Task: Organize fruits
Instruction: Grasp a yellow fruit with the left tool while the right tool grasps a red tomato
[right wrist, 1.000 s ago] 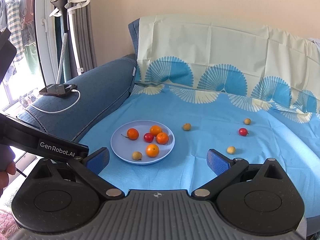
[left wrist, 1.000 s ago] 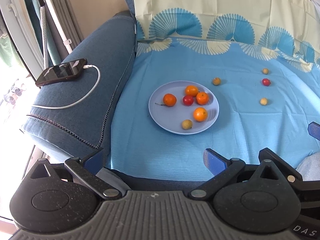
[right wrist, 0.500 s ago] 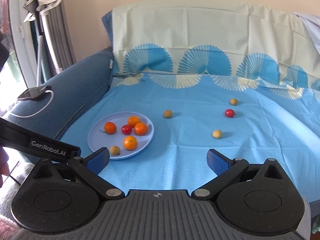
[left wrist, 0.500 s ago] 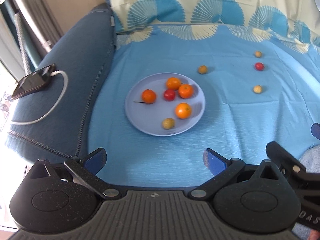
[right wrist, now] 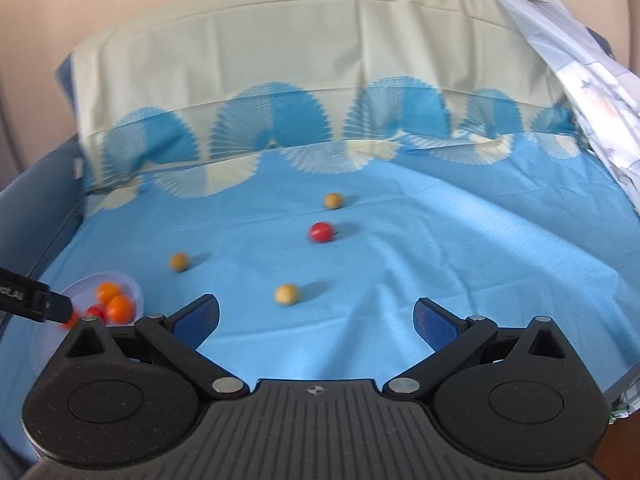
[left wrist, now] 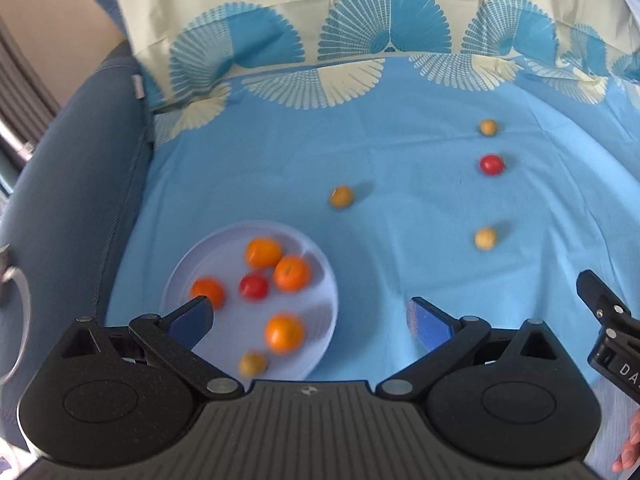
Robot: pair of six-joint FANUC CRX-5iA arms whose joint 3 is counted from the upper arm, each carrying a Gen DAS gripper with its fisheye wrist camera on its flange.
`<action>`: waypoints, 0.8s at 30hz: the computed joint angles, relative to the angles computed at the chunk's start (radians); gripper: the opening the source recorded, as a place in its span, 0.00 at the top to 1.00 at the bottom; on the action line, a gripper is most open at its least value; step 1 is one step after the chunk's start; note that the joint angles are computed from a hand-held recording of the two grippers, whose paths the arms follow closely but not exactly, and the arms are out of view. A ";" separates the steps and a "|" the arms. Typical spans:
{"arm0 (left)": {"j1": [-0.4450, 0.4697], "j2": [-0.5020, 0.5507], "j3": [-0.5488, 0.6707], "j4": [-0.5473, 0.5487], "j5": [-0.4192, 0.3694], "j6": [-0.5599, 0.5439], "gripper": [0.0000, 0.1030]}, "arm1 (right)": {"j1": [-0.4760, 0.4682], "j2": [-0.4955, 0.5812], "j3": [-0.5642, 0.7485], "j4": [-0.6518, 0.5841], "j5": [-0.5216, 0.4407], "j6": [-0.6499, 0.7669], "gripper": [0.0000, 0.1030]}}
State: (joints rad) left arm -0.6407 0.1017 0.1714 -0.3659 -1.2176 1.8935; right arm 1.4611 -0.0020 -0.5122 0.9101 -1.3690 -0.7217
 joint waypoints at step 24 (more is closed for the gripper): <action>0.140 0.554 0.452 0.140 -0.036 -0.121 0.71 | -0.609 0.235 -0.036 0.248 0.648 0.232 0.20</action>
